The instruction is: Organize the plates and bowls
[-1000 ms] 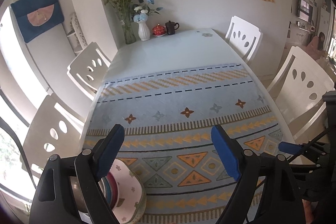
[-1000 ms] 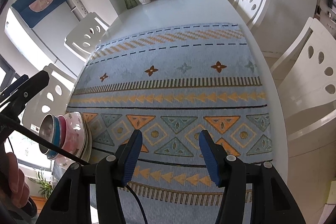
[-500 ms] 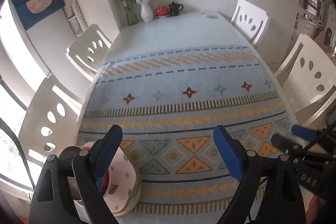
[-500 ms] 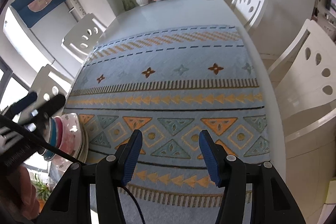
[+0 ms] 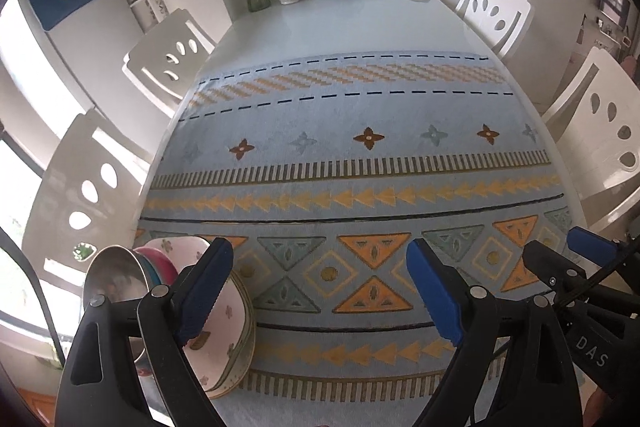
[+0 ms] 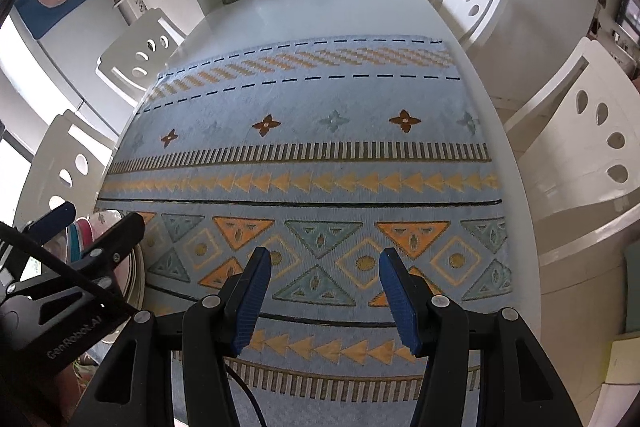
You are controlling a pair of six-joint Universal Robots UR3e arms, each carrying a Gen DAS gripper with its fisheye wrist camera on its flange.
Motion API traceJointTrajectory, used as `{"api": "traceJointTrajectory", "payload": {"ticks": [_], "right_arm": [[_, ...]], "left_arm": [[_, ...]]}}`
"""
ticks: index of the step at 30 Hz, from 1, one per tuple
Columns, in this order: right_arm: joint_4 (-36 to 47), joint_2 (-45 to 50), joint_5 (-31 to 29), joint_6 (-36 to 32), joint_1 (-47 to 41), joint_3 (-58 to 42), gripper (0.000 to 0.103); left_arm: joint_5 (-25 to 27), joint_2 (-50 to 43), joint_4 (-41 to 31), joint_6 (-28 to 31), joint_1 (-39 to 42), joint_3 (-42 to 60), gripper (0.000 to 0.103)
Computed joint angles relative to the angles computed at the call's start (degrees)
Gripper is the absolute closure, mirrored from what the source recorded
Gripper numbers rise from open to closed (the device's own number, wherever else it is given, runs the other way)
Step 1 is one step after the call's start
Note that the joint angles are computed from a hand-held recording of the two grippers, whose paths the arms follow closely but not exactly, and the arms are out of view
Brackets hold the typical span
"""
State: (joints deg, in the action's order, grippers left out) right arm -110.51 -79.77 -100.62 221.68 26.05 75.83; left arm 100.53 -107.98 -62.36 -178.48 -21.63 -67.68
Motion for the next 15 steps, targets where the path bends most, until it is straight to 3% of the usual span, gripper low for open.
{"api": "traceJointTrajectory", "payload": {"ticks": [15], "right_arm": [[0.3,1.3,0.6,1.6,0.0,-0.3,0.049]], "left_arm": [[0.9,-1.7,-0.4,1.2,-0.7,1.2,0.015]]}}
